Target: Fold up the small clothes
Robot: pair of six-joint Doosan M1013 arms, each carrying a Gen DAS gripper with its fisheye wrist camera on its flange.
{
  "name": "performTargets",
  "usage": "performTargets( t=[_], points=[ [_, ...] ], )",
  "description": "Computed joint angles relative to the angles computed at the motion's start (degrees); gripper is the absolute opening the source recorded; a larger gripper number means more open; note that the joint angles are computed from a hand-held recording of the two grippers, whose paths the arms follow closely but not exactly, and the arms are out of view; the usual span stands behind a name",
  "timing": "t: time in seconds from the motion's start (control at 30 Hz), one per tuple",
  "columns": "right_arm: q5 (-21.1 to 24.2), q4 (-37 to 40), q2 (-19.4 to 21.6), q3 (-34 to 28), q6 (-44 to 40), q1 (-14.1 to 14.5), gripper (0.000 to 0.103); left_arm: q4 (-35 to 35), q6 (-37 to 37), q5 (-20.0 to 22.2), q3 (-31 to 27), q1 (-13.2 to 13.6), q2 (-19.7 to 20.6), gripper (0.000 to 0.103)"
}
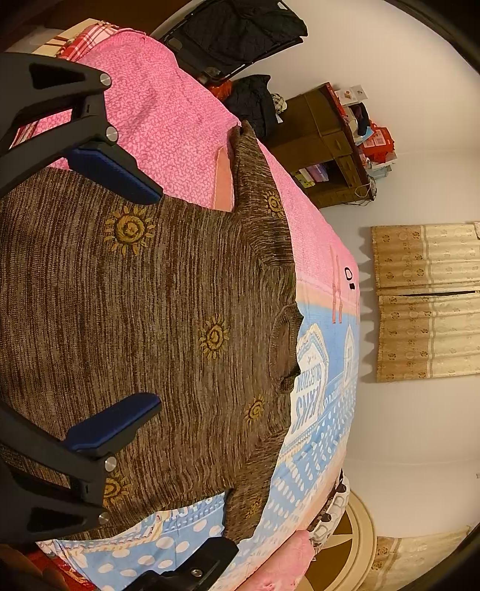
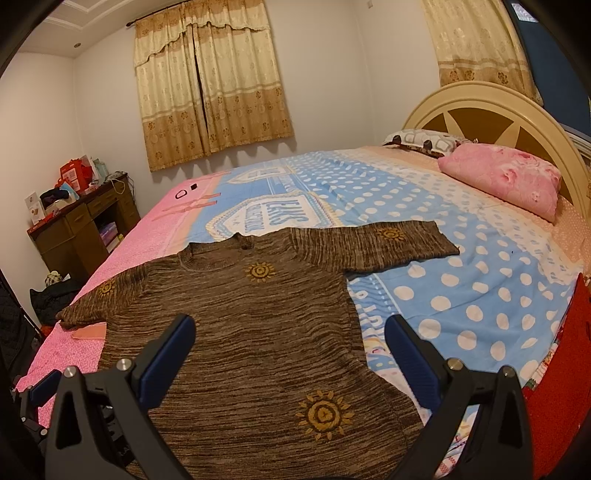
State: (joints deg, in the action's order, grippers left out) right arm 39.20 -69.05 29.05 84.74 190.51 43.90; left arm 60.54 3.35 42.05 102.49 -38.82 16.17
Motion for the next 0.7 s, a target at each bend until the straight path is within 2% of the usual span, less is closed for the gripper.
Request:
performTargets(
  t=[0.7],
  points=[
    [-0.39,2.21,0.50,-0.30,-1.53,-0.30,0.103,-2.58,2.44,-0.29,-0.76,0.87,1.19,0.102]
  ],
)
